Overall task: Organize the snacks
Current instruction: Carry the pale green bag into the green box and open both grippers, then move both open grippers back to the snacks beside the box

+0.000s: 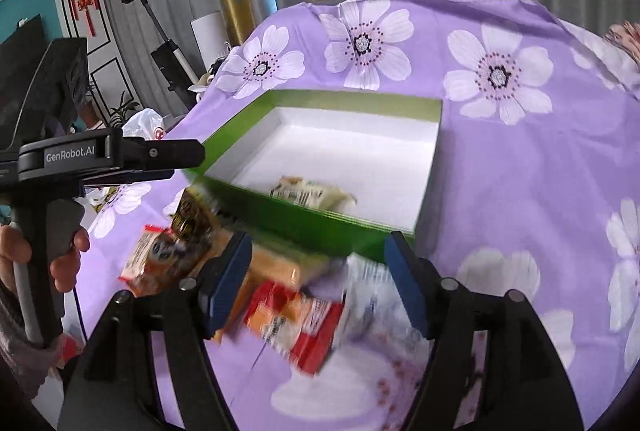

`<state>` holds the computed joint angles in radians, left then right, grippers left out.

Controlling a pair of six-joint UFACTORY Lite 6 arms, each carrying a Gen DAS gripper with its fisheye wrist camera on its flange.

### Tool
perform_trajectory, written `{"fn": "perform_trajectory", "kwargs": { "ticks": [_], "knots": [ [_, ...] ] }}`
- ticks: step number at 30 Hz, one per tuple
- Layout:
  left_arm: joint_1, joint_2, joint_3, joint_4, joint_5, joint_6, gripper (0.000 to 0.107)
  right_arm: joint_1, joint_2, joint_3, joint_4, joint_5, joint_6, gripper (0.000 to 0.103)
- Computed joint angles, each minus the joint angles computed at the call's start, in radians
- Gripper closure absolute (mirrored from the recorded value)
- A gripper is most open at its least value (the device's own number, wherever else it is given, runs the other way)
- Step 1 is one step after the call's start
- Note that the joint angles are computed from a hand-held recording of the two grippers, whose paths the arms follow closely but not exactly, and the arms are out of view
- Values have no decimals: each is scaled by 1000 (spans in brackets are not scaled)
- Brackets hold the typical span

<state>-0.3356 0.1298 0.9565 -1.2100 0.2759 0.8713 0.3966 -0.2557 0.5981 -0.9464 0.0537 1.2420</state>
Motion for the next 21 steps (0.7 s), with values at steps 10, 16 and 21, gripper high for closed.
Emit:
{"fn": "perform_trajectory", "kwargs": {
  "ticks": [10, 16, 21],
  "knots": [
    [-67, -184, -215, -86, -4, 93, 21, 118, -191, -181, -11, 103, 125, 34],
    [-118, -187, -264, -233, 41, 232, 21, 158, -270, -258, 73, 136, 97, 34],
    [-198, -145, -259, -342, 26, 353, 21, 175, -284, -292, 66, 141, 129, 34]
  ]
}}
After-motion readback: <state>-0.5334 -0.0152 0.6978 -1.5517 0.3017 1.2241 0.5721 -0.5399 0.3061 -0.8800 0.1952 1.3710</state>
